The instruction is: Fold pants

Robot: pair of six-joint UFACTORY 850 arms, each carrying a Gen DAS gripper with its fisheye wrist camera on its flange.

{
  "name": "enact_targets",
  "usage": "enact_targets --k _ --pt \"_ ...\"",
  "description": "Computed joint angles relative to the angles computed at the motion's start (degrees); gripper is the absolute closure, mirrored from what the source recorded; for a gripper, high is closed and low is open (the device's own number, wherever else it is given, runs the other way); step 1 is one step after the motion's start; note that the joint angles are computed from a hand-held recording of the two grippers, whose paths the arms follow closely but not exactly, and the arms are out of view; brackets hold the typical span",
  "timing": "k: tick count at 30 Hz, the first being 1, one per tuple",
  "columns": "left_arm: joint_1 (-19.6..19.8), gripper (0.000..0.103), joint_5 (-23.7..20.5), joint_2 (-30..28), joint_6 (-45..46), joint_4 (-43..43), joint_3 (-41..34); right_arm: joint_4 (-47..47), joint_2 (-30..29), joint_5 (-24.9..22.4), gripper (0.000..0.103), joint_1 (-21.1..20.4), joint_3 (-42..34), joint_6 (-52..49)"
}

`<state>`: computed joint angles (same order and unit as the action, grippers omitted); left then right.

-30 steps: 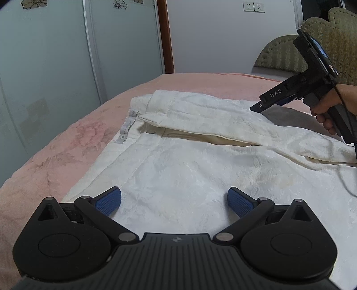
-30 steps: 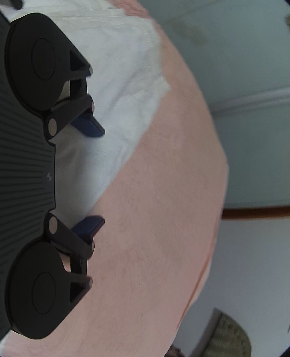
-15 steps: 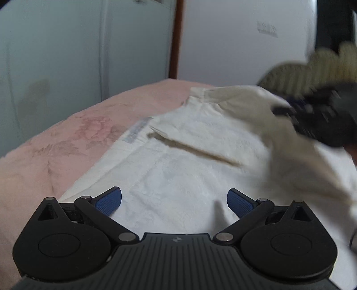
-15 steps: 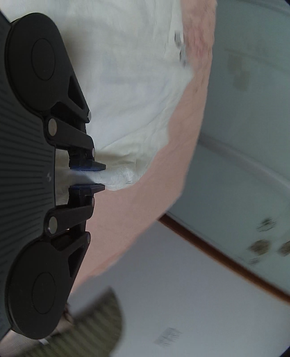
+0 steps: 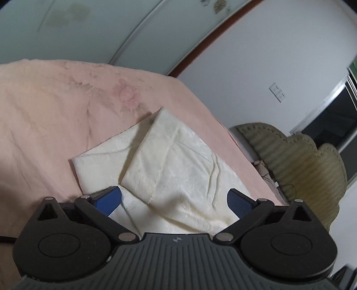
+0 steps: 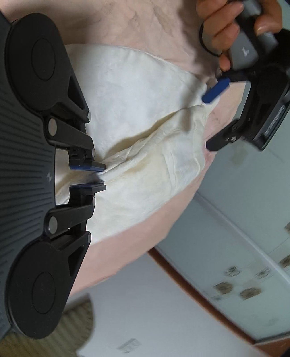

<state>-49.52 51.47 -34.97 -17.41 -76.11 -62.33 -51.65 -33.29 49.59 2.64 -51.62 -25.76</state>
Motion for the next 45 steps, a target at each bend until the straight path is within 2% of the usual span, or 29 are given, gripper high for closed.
enact_targets --k 2,3,5,6,7,10,11,12,13,15,16,17,19,20,21,23,24,27,29,31,34,37,40,42,44,45 --pt "1.0 0.001 -1.6 0.3 -0.7 1.0 -0.3 4.7 -0.9 1.6 0.088 1.1 0.4 -4.4" --pt "1.5 0.001 -2.4 0.5 -2.3 2.5 0.0 7.3 -1.0 2.6 0.081 1.6 0.9 -7.3" --pt "2.3 0.001 -3.3 1.1 -10.2 8.2 1.9 13.7 -2.5 5.6 0.054 2.9 0.4 -14.7" --pt "2.4 0.001 -3.0 1.4 -14.9 11.9 3.0 15.6 -3.0 7.8 0.035 3.1 0.6 -17.6" --pt "2.4 0.001 -2.6 1.4 -18.5 15.1 3.9 15.1 -3.2 9.2 0.035 2.8 0.8 -18.7" --pt "3.0 0.001 -5.3 0.9 -25.2 21.6 3.9 11.0 -2.7 5.2 0.038 2.5 -0.5 -14.1" --pt "3.3 0.001 -5.9 0.5 -26.0 22.7 3.4 8.7 -2.7 3.0 0.045 2.6 -1.6 -11.0" --pt "3.5 0.002 -6.5 0.1 -25.0 22.0 2.7 5.8 -2.5 0.7 0.068 2.4 -2.4 -7.3" --pt "3.6 0.002 -7.0 -0.3 -23.9 20.8 1.9 3.5 -2.1 -1.0 0.08 2.3 -2.6 -3.9" --pt "3.8 0.003 -6.0 -0.9 -23.6 19.5 1.1 3.0 -1.7 -1.3 0.086 2.2 -2.1 -3.8" --pt "4.2 0.008 -5.9 -1.4 -23.2 18.6 0.5 3.2 -1.5 -1.4 0.087 2.3 -1.8 -3.9" --pt "4.5 0.018 -6.8 -1.7 -22.7 17.5 0.0 3.0 -1.3 -1.3 0.087 2.1 -1.4 -3.2" --pt "4.8 0.059 -7.7 -2.1 -22.3 16.0 -0.6 1.7 -1.0 -1.7 0.087 2.0 -1.6 1.0" --pt "4.8 0.095 -7.7 -2.2 -23.5 17.0 -0.3 0.7 -0.8 -1.7 0.088 1.7 -1.7 3.2" --pt "4.7 0.1 -7.3 -2.1 -24.6 17.4 0.3 -0.2 -0.6 -1.7 0.088 1.7 -1.8 5.8" --pt "3.5 0.1 -3.6 -1.7 -25.0 17.3 1.8 -2.1 0.3 -1.7 0.088 1.3 -1.2 9.1" --pt "2.7 0.1 -2.3 -1.1 -22.0 15.6 2.5 -3.1 0.8 -1.6 0.088 1.3 -0.7 9.9" --pt "0.1 0.1 -0.2 0.7 -6.5 7.9 3.3 -7.2 2.9 -1.5 0.089 1.1 1.7 11.6" --pt "-0.8 0.1 -0.7 1.5 -0.2 4.1 3.7 -9.9 4.5 -1.2 0.089 1.2 3.9 11.9" --pt "-0.6 0.1 -3.5 1.8 2.4 2.8 4.2 -11.7 5.6 -1.1 0.089 1.3 5.7 12.3" --pt "0.0 0.099 -6.7 1.2 -0.2 2.8 4.5 -14.9 5.9 -1.5 0.089 1.6 6.7 15.2" --pt "-0.9 0.097 -4.7 -0.3 7.9 -2.2 2.3 -11.9 5.6 -2.2 0.089 2.3 7.4 13.2" --pt "-1.9 0.095 -3.3 -1.3 16.0 -8.1 -0.2 -15.9 5.0 -3.3 0.089 2.0 5.6 22.7" --pt "-2.5 0.092 -3.2 -1.2 18.3 -10.4 -0.4 -19.2 5.1 -2.9 0.089 1.1 4.9 28.9" --pt "-2.6 0.078 -3.2 -0.7 21.7 -13.9 -0.8 -22.0 6.2 -0.9 0.089 -0.6 5.8 31.1" --pt "-3.0 0.076 -2.4 -0.5 23.7 -16.1 -1.1 -23.2 6.7 0.5 0.088 -1.9 6.2 31.9"
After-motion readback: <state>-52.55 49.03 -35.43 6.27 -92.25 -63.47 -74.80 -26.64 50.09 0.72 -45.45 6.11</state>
